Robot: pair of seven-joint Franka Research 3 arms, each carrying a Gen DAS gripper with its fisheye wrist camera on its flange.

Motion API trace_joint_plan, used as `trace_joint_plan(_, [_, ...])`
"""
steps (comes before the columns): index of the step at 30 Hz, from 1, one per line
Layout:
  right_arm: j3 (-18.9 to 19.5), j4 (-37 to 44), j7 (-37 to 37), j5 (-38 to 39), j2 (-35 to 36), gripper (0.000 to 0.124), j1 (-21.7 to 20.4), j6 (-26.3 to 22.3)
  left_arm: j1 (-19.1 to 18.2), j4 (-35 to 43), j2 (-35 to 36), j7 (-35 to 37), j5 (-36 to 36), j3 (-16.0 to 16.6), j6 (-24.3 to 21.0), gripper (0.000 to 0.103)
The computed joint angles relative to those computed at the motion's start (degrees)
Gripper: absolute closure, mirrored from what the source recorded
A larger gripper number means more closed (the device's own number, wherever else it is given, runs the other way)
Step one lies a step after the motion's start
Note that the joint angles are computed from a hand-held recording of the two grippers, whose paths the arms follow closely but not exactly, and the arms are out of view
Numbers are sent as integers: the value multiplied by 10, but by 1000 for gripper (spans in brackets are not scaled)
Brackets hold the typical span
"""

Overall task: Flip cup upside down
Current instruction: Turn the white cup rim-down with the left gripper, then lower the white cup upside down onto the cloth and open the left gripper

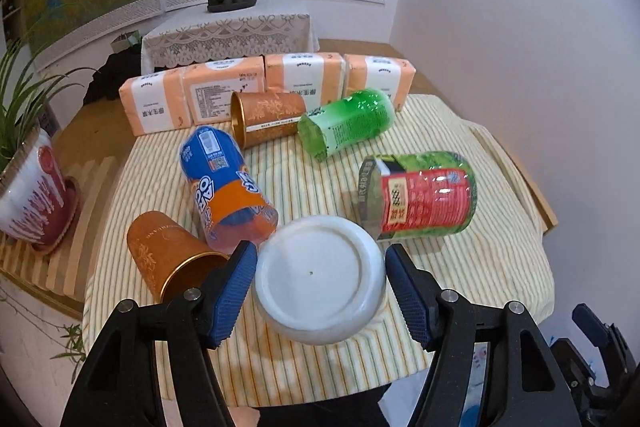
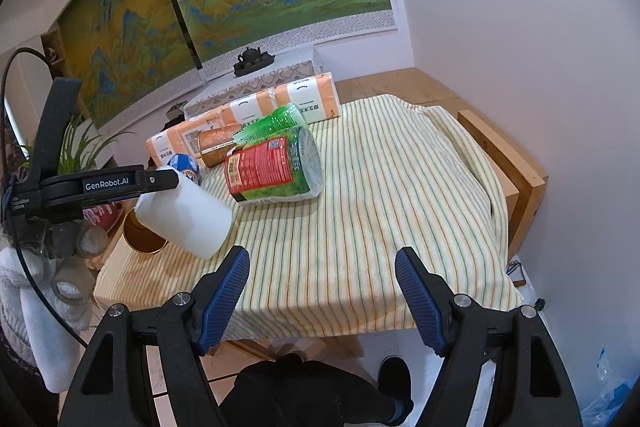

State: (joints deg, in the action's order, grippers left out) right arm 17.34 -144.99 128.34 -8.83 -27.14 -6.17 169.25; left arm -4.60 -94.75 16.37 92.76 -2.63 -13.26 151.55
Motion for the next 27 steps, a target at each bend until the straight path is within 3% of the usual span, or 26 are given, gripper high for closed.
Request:
trace_joint_plan(15, [-5,4,8,-1,7,52,8,-10,-11,-12,-3,-6,34,3,19,33])
trace_joint_plan(27, [-3,3,20,-10,2,52,7,-17,3,1,5,57,-22,-21,7,32])
